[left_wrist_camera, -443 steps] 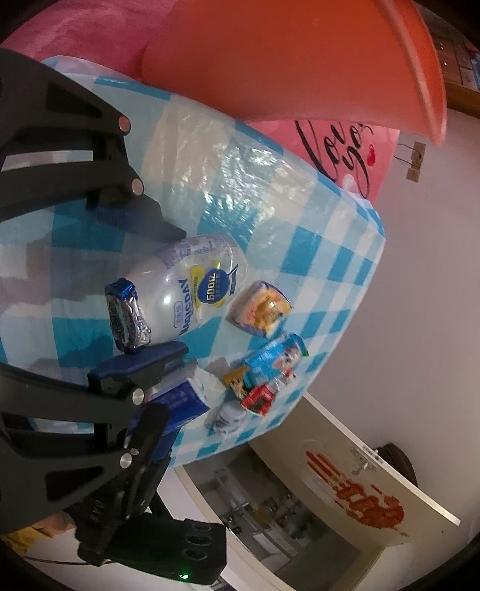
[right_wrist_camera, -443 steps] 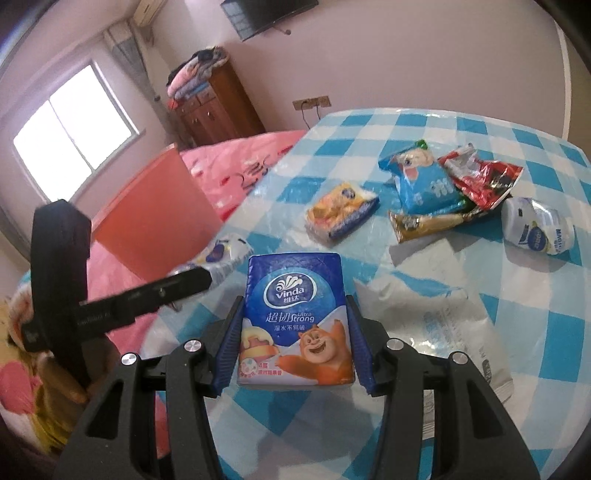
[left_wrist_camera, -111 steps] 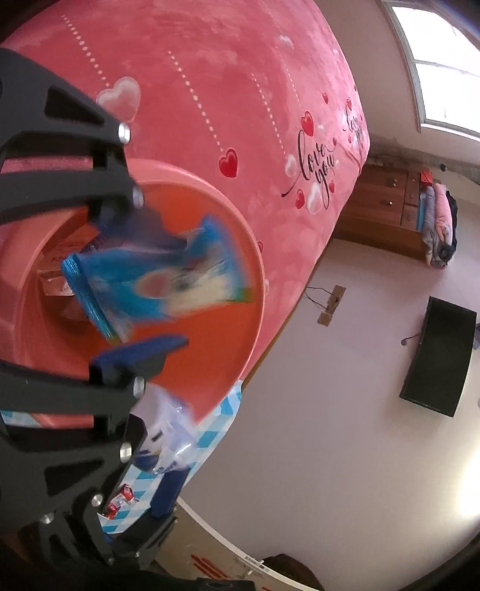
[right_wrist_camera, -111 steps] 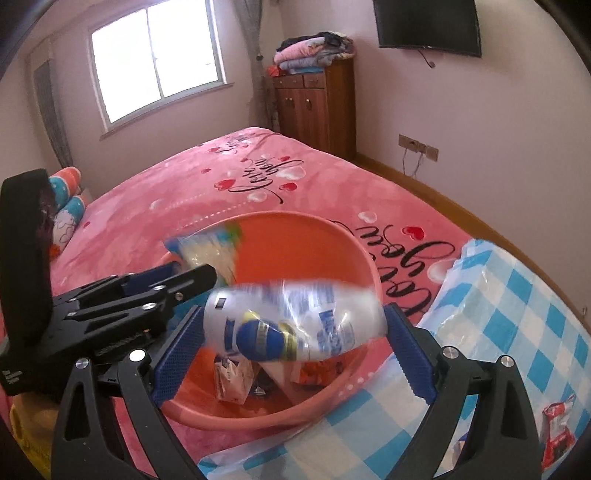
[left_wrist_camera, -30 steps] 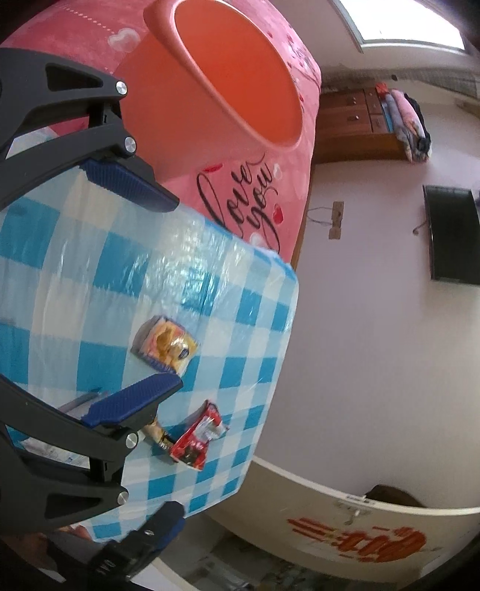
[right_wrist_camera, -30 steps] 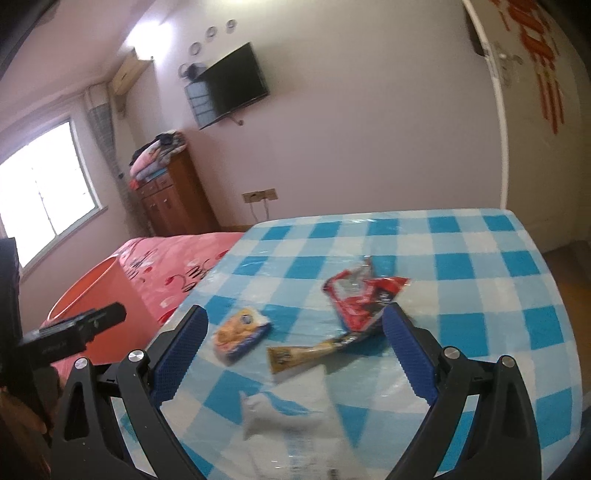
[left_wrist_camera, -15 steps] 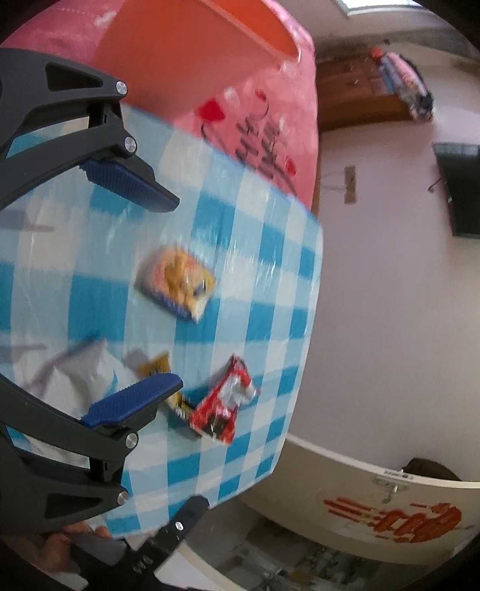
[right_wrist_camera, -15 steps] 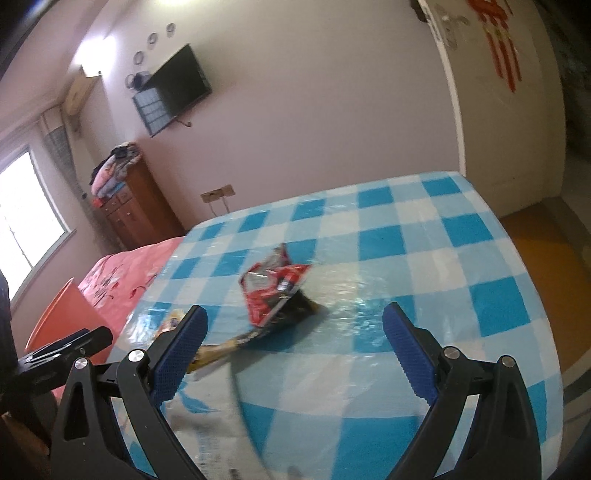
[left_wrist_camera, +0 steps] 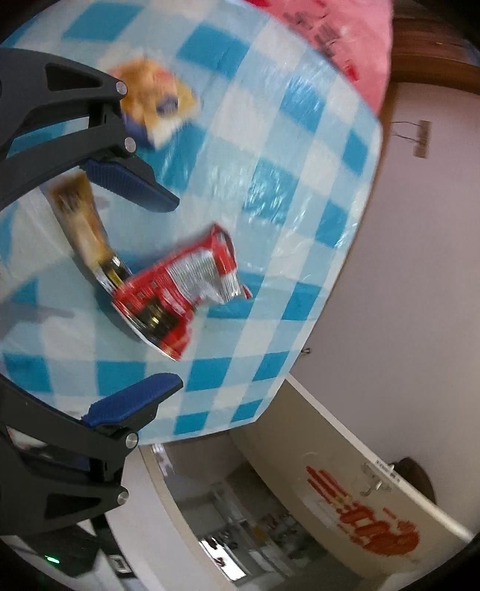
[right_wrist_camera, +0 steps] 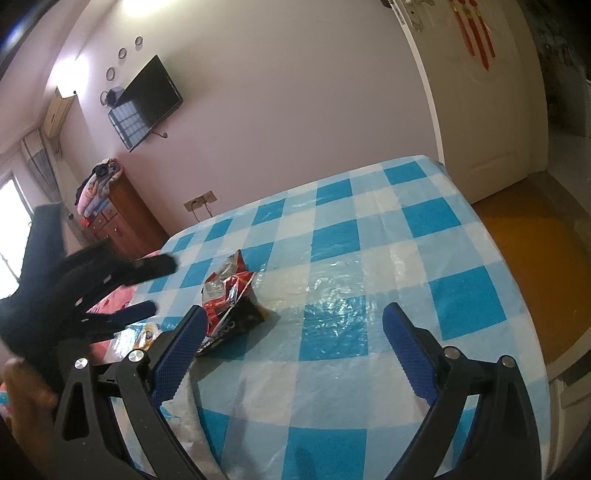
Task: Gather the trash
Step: 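Grasp the red Tik Tok chip bag with the left tool while the right tool grasps the white wipe pack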
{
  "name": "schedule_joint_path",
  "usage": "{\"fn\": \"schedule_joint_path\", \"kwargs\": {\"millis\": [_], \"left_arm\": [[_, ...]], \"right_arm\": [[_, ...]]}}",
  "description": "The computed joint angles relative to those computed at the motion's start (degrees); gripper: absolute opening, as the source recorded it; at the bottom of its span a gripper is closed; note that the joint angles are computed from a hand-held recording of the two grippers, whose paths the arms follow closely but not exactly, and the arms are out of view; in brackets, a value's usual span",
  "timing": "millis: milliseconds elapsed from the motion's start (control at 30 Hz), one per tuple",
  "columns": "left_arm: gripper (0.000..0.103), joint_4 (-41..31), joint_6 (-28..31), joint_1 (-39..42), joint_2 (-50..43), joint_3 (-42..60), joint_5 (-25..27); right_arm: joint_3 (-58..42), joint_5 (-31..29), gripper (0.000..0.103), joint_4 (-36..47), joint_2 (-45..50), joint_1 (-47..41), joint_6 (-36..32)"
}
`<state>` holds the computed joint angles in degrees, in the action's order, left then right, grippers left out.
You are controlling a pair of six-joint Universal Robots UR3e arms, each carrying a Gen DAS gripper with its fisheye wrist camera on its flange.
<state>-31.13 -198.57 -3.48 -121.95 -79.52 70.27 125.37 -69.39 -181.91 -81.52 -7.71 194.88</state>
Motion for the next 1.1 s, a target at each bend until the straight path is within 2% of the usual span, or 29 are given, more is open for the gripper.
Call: {"fn": "schedule_joint_path", "kwargs": {"millis": [133,267,333,567,700,833,900,933,1100], "left_arm": [[0.089,-7.6,-2.1,-2.2,-8.8,13.2,1.4],[0.089,-12.9,-3.4,-3.6,-14.5,22.3,2.5],[0.089,-15.1,-3.3,-4.7,-17.0,26.8,4.9],[0.089,-22.5,-2.2,-6.9,-22.3,37.1,11.1],[0.088,-24.5,-2.2,-7.5,-23.7,39.2,13.4],[0.080,-24.0,-2.1,-8.5,-23.3,38.3,16.9],[0.058,-24.6,-2.1,-9.1,-23.4,38.8,19.5],[0.057,-24.5,-1.9,-9.2,-23.0,38.2,20.2],[0.051,-20.4,-0.4,-7.4,-19.7,31.8,17.2]], "right_arm": [[0.6,1.9,0.094,0.1,0.2,-1.7,-0.4],[1.5,3.9,0.094,0.1,0.1,-3.6,-0.5],[1.9,4.8,0.094,0.0,0.1,-4.4,-0.5],[2.5,7.2,0.094,0.1,0.1,-6.0,-0.6],[2.5,7.8,0.094,0.7,0.1,-6.3,-0.8],[2.5,8.1,0.094,1.2,0.2,-6.4,-1.0],[2.2,8.1,0.094,1.6,0.3,-6.3,-1.2],[2.1,8.2,0.094,1.8,0.4,-6.3,-1.3],[0.9,8.1,0.094,3.5,1.2,-5.2,-2.2]]}}
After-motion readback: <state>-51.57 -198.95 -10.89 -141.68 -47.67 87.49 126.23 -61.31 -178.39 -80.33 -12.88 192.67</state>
